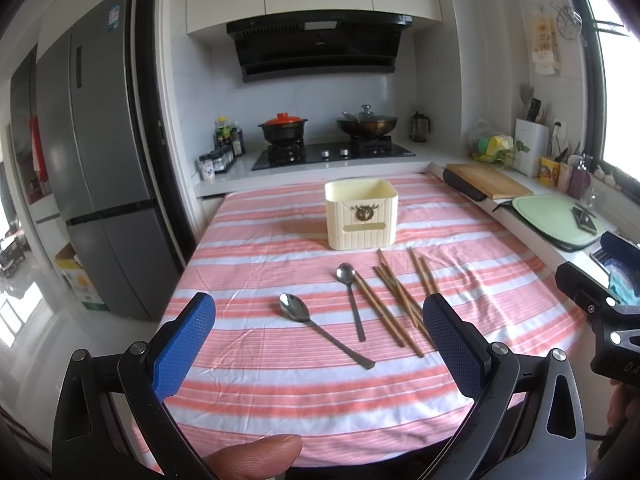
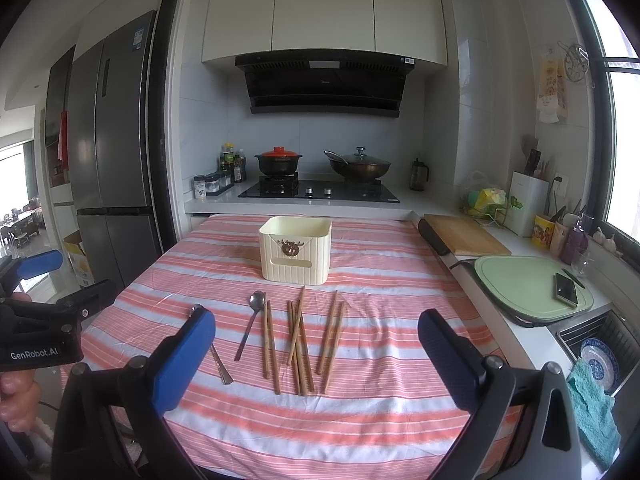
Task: Organize utensils
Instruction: 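Grasp the steel spoon with the left gripper while the right gripper grasps a wooden chopstick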
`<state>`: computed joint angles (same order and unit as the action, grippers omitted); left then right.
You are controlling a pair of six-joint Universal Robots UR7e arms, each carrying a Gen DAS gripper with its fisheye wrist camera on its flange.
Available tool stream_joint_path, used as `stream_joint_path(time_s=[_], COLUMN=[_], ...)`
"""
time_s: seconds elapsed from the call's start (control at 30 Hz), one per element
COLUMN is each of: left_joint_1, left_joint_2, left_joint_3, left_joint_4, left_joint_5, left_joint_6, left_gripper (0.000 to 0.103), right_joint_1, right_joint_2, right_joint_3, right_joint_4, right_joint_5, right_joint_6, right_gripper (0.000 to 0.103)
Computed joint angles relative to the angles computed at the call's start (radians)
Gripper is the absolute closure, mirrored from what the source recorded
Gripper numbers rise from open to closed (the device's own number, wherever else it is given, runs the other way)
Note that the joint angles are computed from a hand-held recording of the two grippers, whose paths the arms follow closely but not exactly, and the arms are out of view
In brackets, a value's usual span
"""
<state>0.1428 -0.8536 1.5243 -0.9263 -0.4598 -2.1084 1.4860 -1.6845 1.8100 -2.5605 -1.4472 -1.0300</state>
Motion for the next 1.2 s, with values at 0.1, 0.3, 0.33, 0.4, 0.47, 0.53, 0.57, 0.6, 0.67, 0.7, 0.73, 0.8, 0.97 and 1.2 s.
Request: stream_joint_path(time_s=[0.1, 0.3, 0.33, 0.4, 0.47, 0.53, 0.57, 0.6, 0.67, 0.7, 0.73, 0.8, 0.97, 1.2], left_joint_1=[0.000, 0.000, 0.000, 0.000, 0.002, 0.007, 0.008, 0.014, 0.022, 0.028, 0.037, 0.061, 0.140, 0.305], left_joint_2=[0.000, -0.006, -0.006, -0.007, -0.014, -0.024, -0.030, -0.038, -0.058, -0.071, -0.088, -0.125, -0.178, -0.079], left_joint_3=[0.003, 0.013, 0.014, 0.015, 0.027, 0.037, 0.043, 0.047, 0.060, 0.071, 0.087, 0.129, 0.244, 0.234], left_joint_4=[-0.005, -0.011, -0.012, -0.013, -0.023, -0.032, -0.031, -0.025, 0.000, 0.011, 0.009, -0.040, -0.298, -0.604], left_joint_5=[-0.001, -0.004, -0.004, -0.005, -0.008, -0.012, -0.016, -0.019, -0.035, -0.047, -0.059, -0.085, -0.111, -0.122], left_joint_6=[0.002, 0.001, 0.002, 0.003, 0.006, 0.010, 0.003, -0.009, -0.052, -0.077, -0.092, -0.088, 0.046, 0.322], left_gripper=[0.000, 0.000, 0.000, 0.000, 0.000, 0.000, 0.000, 0.000, 0.000, 0.000, 0.000, 0.000, 0.000, 0.000], right_joint_1=[0.000, -0.003, -0.004, -0.003, -0.003, -0.005, -0.004, -0.006, -0.010, -0.011, -0.012, -0.013, -0.025, -0.039], right_joint_2=[0.001, 0.004, 0.004, 0.007, 0.007, 0.008, 0.008, 0.010, 0.013, 0.020, 0.028, 0.053, 0.150, 0.356], right_joint_3=[-0.002, -0.010, -0.012, -0.016, -0.015, -0.015, -0.014, -0.016, -0.014, -0.017, -0.021, -0.034, -0.084, -0.199], right_joint_4=[0.003, 0.009, 0.012, 0.013, 0.013, 0.012, 0.011, 0.009, 0.001, -0.003, -0.008, -0.028, -0.088, -0.099], right_joint_5=[-0.002, -0.001, 0.000, -0.003, -0.002, -0.001, -0.001, -0.001, 0.001, -0.003, -0.009, -0.027, -0.085, -0.262], right_joint_6=[0.000, -0.001, -0.001, 0.000, 0.001, 0.002, 0.002, 0.003, 0.000, 0.000, 0.002, 0.009, 0.026, 0.023], right_gripper=[0.000, 0.000, 0.000, 0.000, 0.000, 0.000, 0.000, 0.000, 0.000, 0.000, 0.000, 0.000, 0.000, 0.000])
